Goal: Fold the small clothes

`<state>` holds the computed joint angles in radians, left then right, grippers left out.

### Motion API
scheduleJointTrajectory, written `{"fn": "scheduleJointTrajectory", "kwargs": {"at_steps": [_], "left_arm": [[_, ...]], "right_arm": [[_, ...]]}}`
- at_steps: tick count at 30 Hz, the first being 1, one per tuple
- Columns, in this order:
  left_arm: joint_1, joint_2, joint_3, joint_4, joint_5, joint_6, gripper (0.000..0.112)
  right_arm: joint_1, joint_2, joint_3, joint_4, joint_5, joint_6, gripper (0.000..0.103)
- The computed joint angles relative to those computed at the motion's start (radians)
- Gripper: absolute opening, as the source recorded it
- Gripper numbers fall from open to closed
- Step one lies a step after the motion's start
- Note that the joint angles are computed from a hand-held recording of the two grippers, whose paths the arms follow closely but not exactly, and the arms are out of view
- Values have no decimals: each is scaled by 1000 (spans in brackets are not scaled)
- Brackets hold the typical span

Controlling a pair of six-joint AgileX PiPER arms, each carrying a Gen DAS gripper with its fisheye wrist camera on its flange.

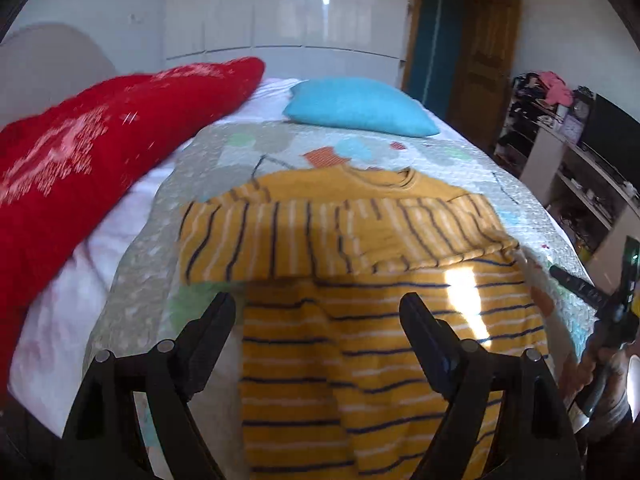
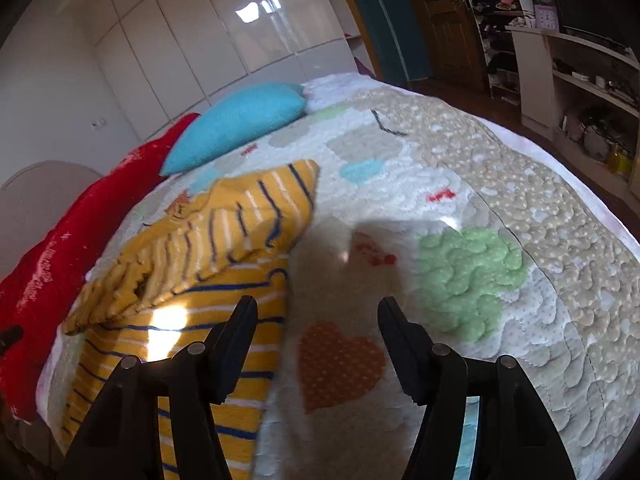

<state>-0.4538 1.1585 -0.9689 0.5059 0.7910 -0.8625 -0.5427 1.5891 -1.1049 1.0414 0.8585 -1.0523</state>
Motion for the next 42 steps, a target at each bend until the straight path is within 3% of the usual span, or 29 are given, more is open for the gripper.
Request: {"fn": "scheduleJointTrajectory", "kwargs": {"at_steps": [3, 6, 12, 14, 15, 17, 18, 21, 26, 30, 33, 35, 37, 42], "left_arm": [[89, -78, 144, -113, -75, 9, 84], [60, -128, 239, -106, -116, -102, 84], [-35, -198, 330, -63, -120, -218, 84], [-34, -217, 348, -60, -116, -216, 84], [-27, -226, 359, -64, -115, -210, 84], [5, -243, 370, -96, -121, -176, 84], [36, -248, 374, -125, -132, -144, 84], [122, -258, 382, -220, -167, -49, 84], [134, -263, 368, -215, -167, -46, 84], [110, -226, 350, -170, -158, -81, 84], [95, -205, 343, -168, -152, -99, 84], [58, -199, 337, -130, -128, -145, 84], [26, -190, 326, -84, -93, -183, 84], [44, -158, 320, -86, -83, -176, 84]], "right_arm": [[104, -25, -60, -2, 93, 29, 68], [304, 37, -151, -74, 69, 142, 68], [624, 327, -470, -302, 15, 469, 67], [680, 435, -598, -377, 48, 565, 67], [705, 474, -648, -420, 54, 614, 63], [732, 508, -701, -450, 44, 659, 22], [727, 532, -750, -422, 94, 661, 9], [696, 489, -734, -342, 92, 615, 6], [563, 354, -614, -233, 46, 531, 5], [497, 351, -602, -485, -29, 676, 7], [457, 384, -614, -643, 0, 770, 10], [399, 337, -537, -560, -8, 648, 26], [335, 268, -448, -457, -5, 488, 55], [170, 113, -286, -420, 3, 245, 61]]}}
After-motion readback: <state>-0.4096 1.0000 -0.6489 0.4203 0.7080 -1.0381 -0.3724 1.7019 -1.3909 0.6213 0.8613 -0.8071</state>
